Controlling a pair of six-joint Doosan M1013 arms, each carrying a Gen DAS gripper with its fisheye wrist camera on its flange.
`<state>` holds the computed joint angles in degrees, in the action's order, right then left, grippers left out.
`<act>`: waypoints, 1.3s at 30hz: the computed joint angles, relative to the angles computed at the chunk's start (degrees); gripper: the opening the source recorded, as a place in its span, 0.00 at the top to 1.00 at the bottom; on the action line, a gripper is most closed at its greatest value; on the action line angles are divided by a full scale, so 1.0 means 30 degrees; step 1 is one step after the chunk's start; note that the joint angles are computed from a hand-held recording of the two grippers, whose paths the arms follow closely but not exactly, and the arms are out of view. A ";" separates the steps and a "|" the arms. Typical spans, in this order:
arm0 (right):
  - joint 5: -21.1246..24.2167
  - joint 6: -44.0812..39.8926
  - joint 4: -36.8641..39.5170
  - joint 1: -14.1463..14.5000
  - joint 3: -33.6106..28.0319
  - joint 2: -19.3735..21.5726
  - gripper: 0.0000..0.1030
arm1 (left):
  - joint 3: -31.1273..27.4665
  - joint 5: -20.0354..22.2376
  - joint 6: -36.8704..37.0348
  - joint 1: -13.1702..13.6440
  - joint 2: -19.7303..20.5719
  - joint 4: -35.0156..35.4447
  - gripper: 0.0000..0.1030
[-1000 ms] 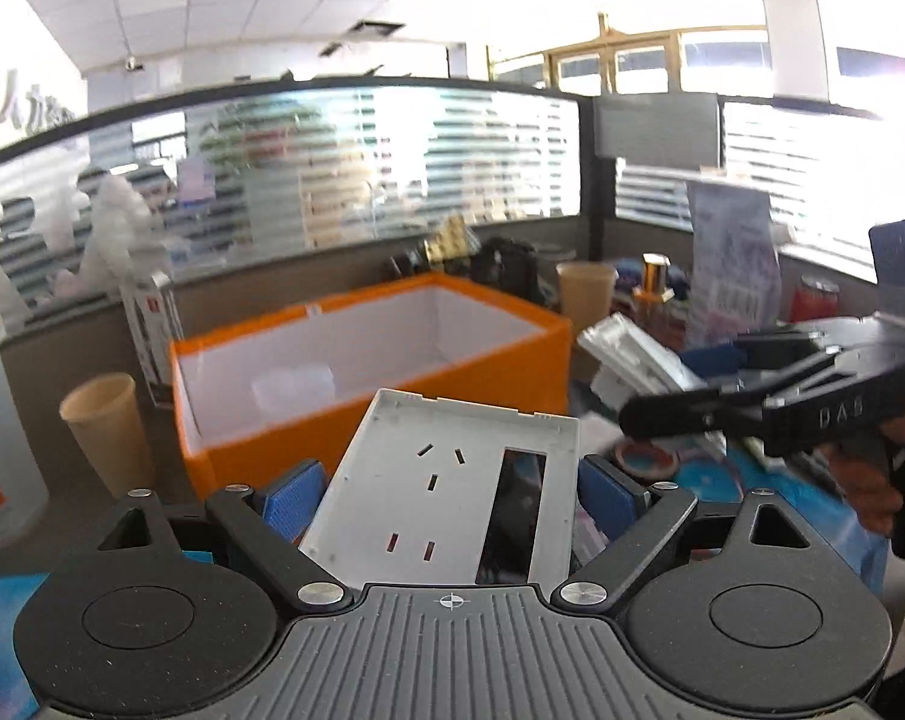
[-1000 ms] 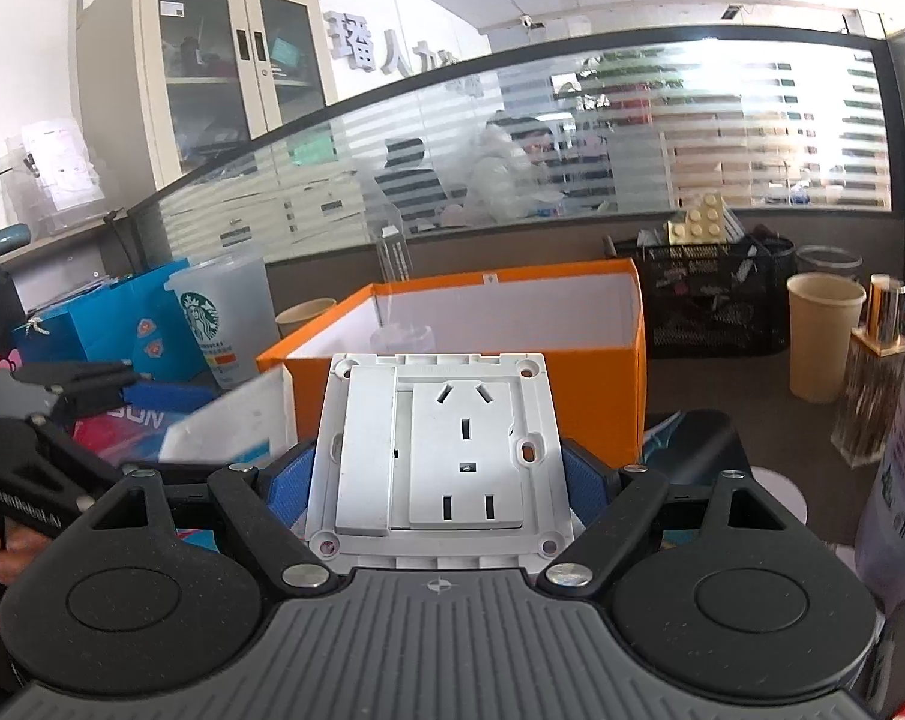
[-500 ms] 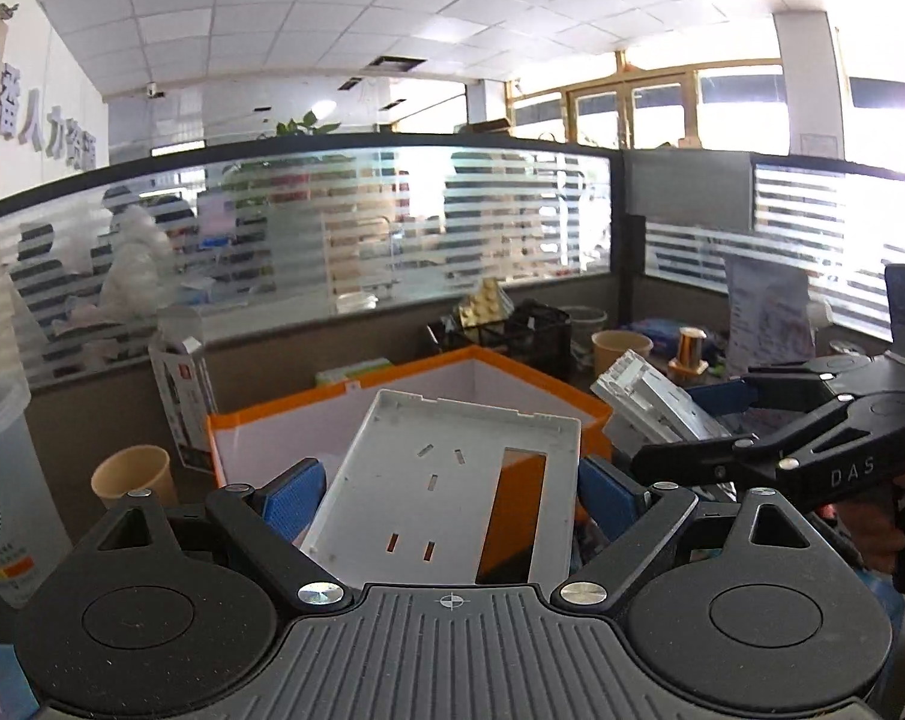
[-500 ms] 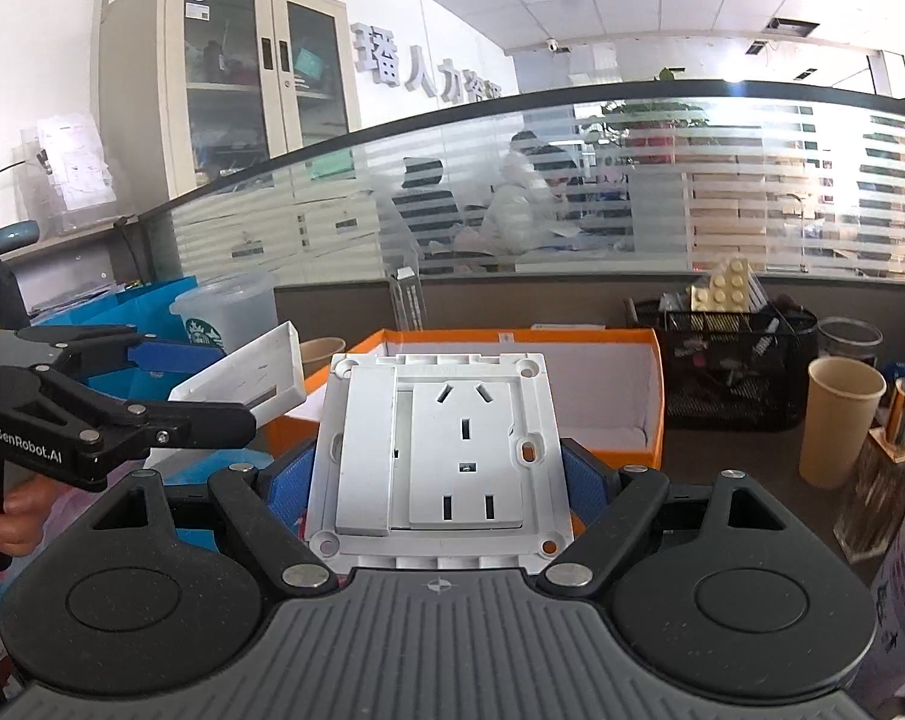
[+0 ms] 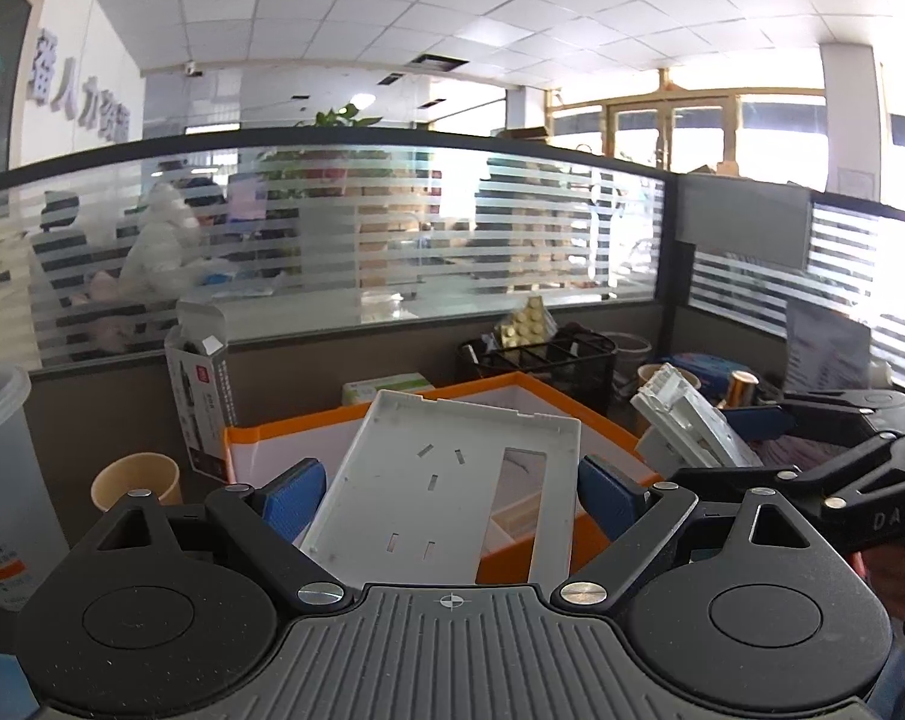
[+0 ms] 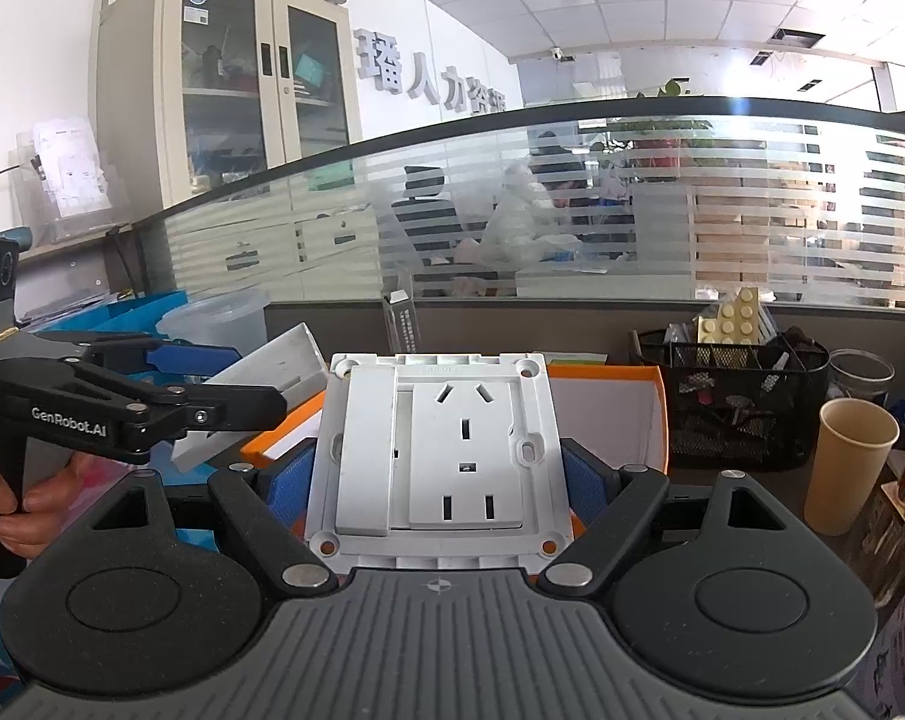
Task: Organize rigid objects
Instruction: 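Carry the frame plate in the left tool and socket panel in the right tool into the orange box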
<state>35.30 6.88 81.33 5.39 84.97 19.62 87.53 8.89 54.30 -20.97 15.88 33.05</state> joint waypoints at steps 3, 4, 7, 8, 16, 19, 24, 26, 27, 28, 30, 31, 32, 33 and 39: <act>-0.0147 0.0328 -0.0195 0.0049 -0.0413 0.0199 0.22 | -0.0356 0.0194 -0.1349 0.0022 0.0234 0.1196 0.11; -0.0237 0.0408 -0.0250 0.0068 -0.0545 0.0263 0.22 | -0.0462 0.0241 -0.1766 0.0037 0.0291 0.1584 0.11; -0.0393 0.0795 -0.0707 0.0121 -0.1063 0.0497 0.22 | -0.0806 0.0400 -0.2467 0.0074 0.0485 0.2170 0.11; -0.0469 0.0861 -0.0829 0.0147 -0.1204 0.0563 0.22 | -0.0921 0.0484 -0.2758 0.0083 0.0538 0.2379 0.11; -0.0785 0.1835 -0.1939 0.0309 -0.2372 0.1053 0.22 | -0.1969 0.1217 -0.3471 0.0182 0.0973 0.2866 0.11; -0.1025 0.2103 -0.2207 0.0383 -0.2730 0.1218 0.22 | -0.2405 0.1584 -0.4476 0.0156 0.1210 0.3687 0.11; -0.1246 0.2994 -0.2838 0.0489 -0.3340 0.1544 0.22 | -0.2893 0.2001 -0.5073 0.0074 0.1519 0.4131 0.11; -0.1281 0.3426 -0.3173 0.0546 -0.3556 0.1692 0.22 | -0.3114 0.2275 -0.5309 0.0023 0.1671 0.4291 0.11; -0.1312 0.3621 -0.3271 0.0552 -0.3627 0.1752 0.22 | -0.3202 0.2376 -0.5198 0.0034 0.1736 0.4137 0.11; -0.1339 0.3849 -0.3441 0.0571 -0.3720 0.1831 0.22 | -0.3333 0.2473 -0.5115 0.0028 0.1846 0.3993 0.11; -0.1393 0.4391 -0.3784 0.0608 -0.3904 0.1993 0.22 | -0.3481 0.2693 -0.5429 -0.0009 0.2013 0.4097 0.11; -0.1384 0.4575 -0.3872 0.0597 -0.3947 0.2053 0.22 | -0.3505 0.2700 -0.5474 -0.0008 0.2083 0.4082 0.11; -0.1371 0.4803 -0.4021 0.0598 -0.4018 0.2128 0.22 | -0.3536 0.2748 -0.5522 -0.0033 0.2158 0.4070 0.11; -0.1410 0.5035 -0.4182 0.0613 -0.4069 0.2189 0.22 | -0.3567 0.2856 -0.5573 -0.0068 0.2233 0.4109 0.11; -0.1432 0.6619 -0.5835 0.0738 -0.4628 0.2649 0.22 | -0.3720 0.3610 -0.6668 -0.0119 0.2630 0.4714 0.11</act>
